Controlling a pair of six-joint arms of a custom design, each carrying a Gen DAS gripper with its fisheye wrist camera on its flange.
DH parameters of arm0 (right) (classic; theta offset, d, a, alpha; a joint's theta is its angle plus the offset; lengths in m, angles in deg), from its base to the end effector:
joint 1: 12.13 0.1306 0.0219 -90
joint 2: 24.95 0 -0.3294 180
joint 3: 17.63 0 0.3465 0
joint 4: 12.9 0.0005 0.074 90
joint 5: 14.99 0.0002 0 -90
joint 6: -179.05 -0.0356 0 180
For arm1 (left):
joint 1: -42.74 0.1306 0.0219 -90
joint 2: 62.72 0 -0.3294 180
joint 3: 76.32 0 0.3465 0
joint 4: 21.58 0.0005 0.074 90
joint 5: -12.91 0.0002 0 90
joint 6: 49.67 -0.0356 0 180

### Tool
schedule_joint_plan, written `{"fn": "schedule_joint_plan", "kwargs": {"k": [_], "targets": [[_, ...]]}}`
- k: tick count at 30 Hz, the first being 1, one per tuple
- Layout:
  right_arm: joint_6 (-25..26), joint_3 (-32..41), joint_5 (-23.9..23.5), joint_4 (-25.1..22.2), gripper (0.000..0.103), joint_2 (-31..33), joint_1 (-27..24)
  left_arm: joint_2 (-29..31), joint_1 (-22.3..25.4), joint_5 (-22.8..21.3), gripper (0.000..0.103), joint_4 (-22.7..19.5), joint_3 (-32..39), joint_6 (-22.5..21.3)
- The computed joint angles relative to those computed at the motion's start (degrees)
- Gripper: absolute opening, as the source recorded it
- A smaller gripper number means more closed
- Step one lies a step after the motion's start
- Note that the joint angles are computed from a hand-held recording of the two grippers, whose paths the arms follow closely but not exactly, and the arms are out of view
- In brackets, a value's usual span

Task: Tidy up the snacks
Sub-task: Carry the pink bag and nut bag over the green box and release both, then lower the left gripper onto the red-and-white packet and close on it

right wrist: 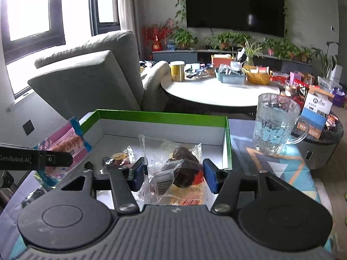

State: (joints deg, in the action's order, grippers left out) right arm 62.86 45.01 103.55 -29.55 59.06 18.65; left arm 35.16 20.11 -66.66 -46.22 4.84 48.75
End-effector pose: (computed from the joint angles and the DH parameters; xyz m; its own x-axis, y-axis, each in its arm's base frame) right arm 0.3466 0.1861 0.2669 -0.5305 0.1353 -0.8368 0.1203 0.9892 0.0836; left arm 0.4409 -0.1913 0.2850 -0.6771 0.1263 -0.7250 0.4091 0.8835 -0.2282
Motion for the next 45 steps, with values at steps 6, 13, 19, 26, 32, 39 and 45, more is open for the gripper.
{"fn": "schedule_joint_plan", "kwargs": {"k": [6, 13, 19, 26, 32, 39, 45], "targets": [[-0.38, 0.94, 0.72, -1.55, 0.063, 1.67, 0.18, -0.36, 0.46, -2.1, 0.026, 0.18, -0.76, -1.06], [-0.96, -0.48, 2.87, -1.59, 0.064, -1.37, 2.15, -7.7, 0.81, -4.35, 0.036, 2.86, -7.58, -2.73], [-1.72, -2.13, 4.12, -3.68, 0.066, -5.64, 5.59, -13.06, 1.41, -2.73, 0.041, 2.18, -11.84, -3.2], [-2.24, -4.03, 6.01, -6.91, 0.069, -9.33, 11.94, -16.89, 1.97, -0.4, 0.041, -1.38, -14.82, -1.42], [0.24, -4.17, 5.37, -7.2, 0.069, -8.92, 16.69, -21.78, 0.76, -1.57, 0.042, -7.89, -20.36, -2.05], [-1.33, -3.76, 6.11, -8.59, 0.069, -8.63, 18.49, -22.25, -3.13, -6.56, 0.042, -9.26, -23.48, -2.49], [-2.26, -4.29, 8.88, -10.83, 0.069, -9.4, 21.17, -22.06, -4.45, -12.24, 0.042, -7.89, -24.2, -1.22]]}}
